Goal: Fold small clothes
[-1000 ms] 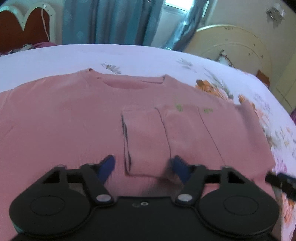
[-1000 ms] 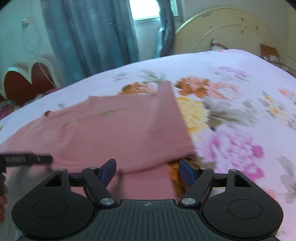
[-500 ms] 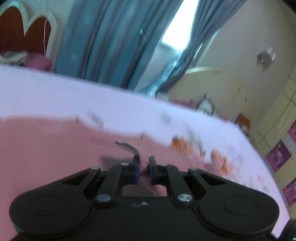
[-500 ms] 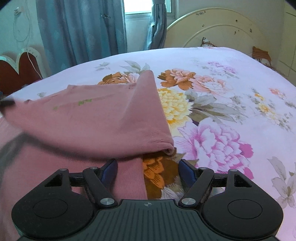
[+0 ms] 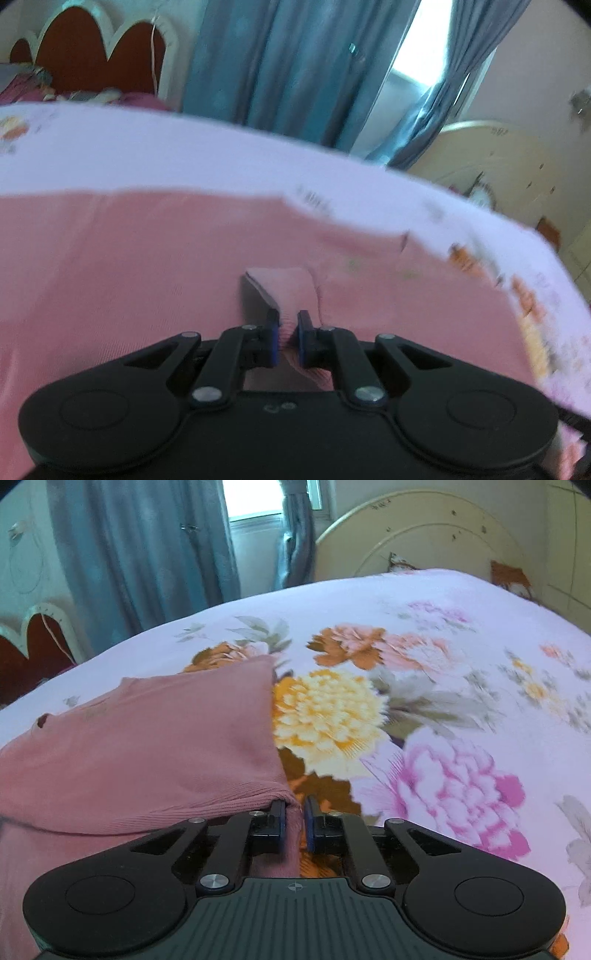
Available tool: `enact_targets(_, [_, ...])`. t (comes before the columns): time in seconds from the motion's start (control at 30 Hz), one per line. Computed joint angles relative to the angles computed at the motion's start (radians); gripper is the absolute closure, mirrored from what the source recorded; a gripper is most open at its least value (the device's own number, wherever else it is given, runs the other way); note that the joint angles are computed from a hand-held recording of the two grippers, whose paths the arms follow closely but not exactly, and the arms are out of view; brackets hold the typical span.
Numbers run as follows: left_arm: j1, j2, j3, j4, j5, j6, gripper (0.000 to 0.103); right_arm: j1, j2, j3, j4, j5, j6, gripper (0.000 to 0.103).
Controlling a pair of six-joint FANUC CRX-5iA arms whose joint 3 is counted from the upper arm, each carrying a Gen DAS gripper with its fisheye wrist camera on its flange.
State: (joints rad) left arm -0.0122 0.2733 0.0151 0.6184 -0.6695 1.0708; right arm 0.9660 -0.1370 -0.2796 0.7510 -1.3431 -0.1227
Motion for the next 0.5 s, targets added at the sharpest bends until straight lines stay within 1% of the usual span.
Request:
enact_targets(0.13, [0.002, -0.005, -0.009, -0.033, -0.004, -0.014, 0.092, 0.008, -0.014, 0.011, -0.026, -0.010, 0.036, 0.093])
enact_targets(0.2, [-0.002, -0.006, 0.027, -0.126, -0.006, 0.049, 0.075, 0.019, -0.033, 0.013, -0.032, -0.020, 0.038, 0.091])
enact_targets(0.23, [0.000, -0.014, 0.028, -0.159, 0.011, 0.073, 0.075, 0.030, -0.039, 0.014, -0.020, -0.034, 0.029, 0.083])
enact_targets(0.27, [0.002, -0.025, 0.022, -0.173, 0.032, 0.086, 0.075, 0.037, -0.046, 0.010, 0.000, -0.043, 0.020, 0.066])
enact_targets(0.33, [0.003, -0.042, 0.011, -0.178, 0.073, 0.103, 0.073, 0.038, -0.050, 0.006, 0.045, -0.048, 0.012, 0.044])
enact_targets(0.4, [-0.004, -0.047, 0.002, -0.149, 0.101, 0.069, 0.071, 0.010, -0.044, 0.011, 0.060, -0.022, 0.039, 0.044])
enact_targets(0.47, [-0.019, -0.022, 0.028, -0.126, 0.083, 0.031, 0.070, -0.037, -0.029, 0.026, 0.043, 0.027, 0.072, 0.044])
enact_targets(0.5, [-0.027, -0.003, 0.052, -0.127, 0.064, 0.031, 0.069, -0.062, -0.022, 0.031, 0.033, 0.058, 0.084, 0.044])
